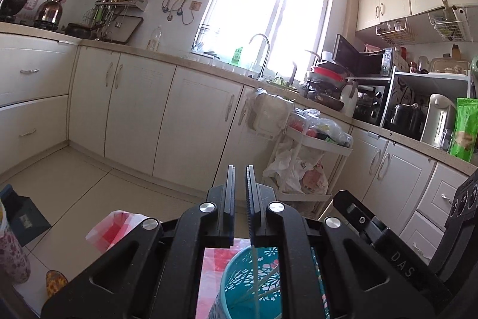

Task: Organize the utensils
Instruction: 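Lift both held sticks over the teal bin and open both tools, then lower the left tool onto a wooden stick and close it while the right tool grasps another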

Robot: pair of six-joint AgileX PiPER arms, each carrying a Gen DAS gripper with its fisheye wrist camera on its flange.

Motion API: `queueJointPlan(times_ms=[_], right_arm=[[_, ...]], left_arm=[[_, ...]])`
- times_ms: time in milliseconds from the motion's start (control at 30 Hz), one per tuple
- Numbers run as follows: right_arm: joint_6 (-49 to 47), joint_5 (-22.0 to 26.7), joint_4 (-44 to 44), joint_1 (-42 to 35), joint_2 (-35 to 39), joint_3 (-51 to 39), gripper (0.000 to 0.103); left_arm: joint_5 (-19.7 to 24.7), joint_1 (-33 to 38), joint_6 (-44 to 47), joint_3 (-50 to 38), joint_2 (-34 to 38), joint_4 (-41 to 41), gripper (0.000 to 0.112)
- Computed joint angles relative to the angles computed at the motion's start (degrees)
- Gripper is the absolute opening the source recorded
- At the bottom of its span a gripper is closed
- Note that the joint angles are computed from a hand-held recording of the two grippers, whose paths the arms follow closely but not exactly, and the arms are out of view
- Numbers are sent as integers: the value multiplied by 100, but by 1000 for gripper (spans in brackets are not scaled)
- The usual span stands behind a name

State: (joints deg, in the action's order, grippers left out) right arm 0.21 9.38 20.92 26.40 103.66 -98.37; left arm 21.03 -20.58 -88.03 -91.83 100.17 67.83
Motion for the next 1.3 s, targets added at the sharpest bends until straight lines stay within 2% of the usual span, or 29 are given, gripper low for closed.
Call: queueJointPlan(times_ms=[100,167,333,433,633,800,900,1100,1300], right_arm=[[-2,21,102,-67,-168,219,19],[15,-8,132,-120,-388,473,24],[-107,-65,378,-253,-1211,1412,27],[207,63,114,-311,-1725,2037,33],[588,608,-322,-234,-2367,3057,33],[150,1546,-177,-2,-2093,3249,33],[217,1968,-454,229,-1834,3184,33],[900,2548,-1424,704,-1365,2815,32],[1283,2944,-2136,953,-1055,2471,21]], left_arm=[[-1,3,225,191,-151,-244,13],[83,-43,290,347,-308,-305,19],[295,-218,256,960,-848,-313,30],[431,-347,176,1527,-1305,-410,36],[814,-751,303,2568,-1984,-867,45],[1051,-1061,548,3173,-2166,-1452,49],[1208,-1214,663,3365,-2160,-1725,50],[1449,-1422,808,3587,-2081,-2195,55],[1623,-1492,1233,3464,-1872,-2713,57]])
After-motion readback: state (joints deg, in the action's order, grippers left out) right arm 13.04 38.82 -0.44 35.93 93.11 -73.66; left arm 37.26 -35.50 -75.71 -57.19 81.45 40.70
